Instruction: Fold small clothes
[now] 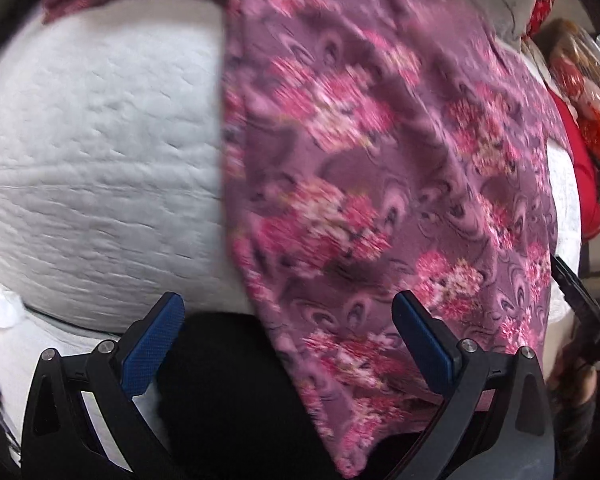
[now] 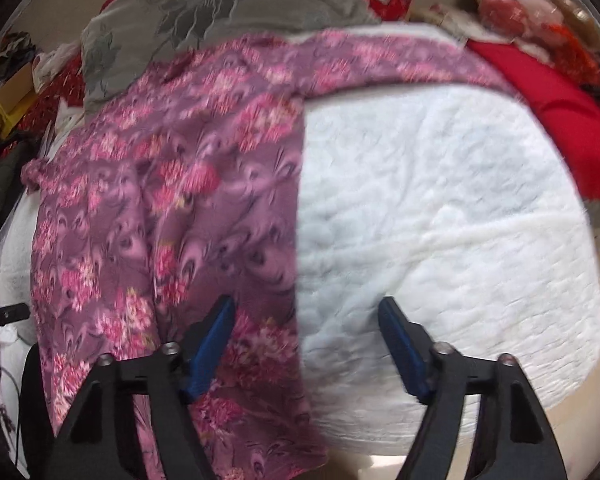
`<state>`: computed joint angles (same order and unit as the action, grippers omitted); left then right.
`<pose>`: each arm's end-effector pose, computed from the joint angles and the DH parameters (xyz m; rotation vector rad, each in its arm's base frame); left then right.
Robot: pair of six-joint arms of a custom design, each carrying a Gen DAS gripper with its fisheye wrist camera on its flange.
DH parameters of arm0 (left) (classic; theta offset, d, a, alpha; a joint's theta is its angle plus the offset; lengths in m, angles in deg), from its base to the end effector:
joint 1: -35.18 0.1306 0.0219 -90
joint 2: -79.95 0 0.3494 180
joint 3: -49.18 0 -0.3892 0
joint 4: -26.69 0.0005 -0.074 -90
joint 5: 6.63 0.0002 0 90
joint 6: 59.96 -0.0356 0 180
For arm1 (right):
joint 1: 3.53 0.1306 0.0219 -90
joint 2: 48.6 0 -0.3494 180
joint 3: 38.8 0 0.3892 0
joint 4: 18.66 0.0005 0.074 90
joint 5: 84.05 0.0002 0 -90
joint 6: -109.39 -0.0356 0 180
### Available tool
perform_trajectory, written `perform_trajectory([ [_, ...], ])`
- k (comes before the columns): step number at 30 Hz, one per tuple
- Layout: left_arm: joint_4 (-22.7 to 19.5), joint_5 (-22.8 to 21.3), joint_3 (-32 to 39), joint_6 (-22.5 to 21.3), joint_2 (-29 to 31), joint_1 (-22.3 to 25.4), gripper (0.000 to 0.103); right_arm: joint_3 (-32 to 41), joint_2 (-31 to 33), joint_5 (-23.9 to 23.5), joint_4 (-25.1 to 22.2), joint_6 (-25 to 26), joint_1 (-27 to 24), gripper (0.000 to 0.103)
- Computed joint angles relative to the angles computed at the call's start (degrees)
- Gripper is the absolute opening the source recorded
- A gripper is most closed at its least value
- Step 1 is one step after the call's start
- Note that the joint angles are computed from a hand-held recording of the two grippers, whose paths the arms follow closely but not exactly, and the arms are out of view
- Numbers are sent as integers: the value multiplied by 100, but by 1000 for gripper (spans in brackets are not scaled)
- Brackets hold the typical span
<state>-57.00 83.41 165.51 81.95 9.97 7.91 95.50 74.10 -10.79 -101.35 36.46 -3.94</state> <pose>0.4905 -0.2534 0.3947 -0.6325 2.8968 -0.2097 0.6268 0.0053 0.4006 -0.4658 2.7152 0.3308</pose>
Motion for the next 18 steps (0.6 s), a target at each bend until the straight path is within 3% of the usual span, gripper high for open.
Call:
perform_trajectory([
  [3,-1,298,150,-13,202,-9,95,-414,-284,103,325,218,67,59],
  [4,19,457,190,-42,263,-1,82,-494,-347,117,361,308,83,50],
  [5,17,675,243,-85,340,10,59,-504,-355,103,340,362,87,41],
  [6,-27,721,307,-117,404,10,44,-530,-373,30,303,431,74,34],
  [7,-162,655,415,-205,501,2,18,-536,-372,-129,219,483,50,15],
  [8,-313,534,503,-259,559,-16,5,-527,-361,-185,163,515,46,7],
  [13,148,483,-184,20,-230,171,2,-375,-374,-621,80,402,-102,5],
  [18,192,260,-351,136,-966,408,2,647,-57,-1160,-20,-147,-507,5],
])
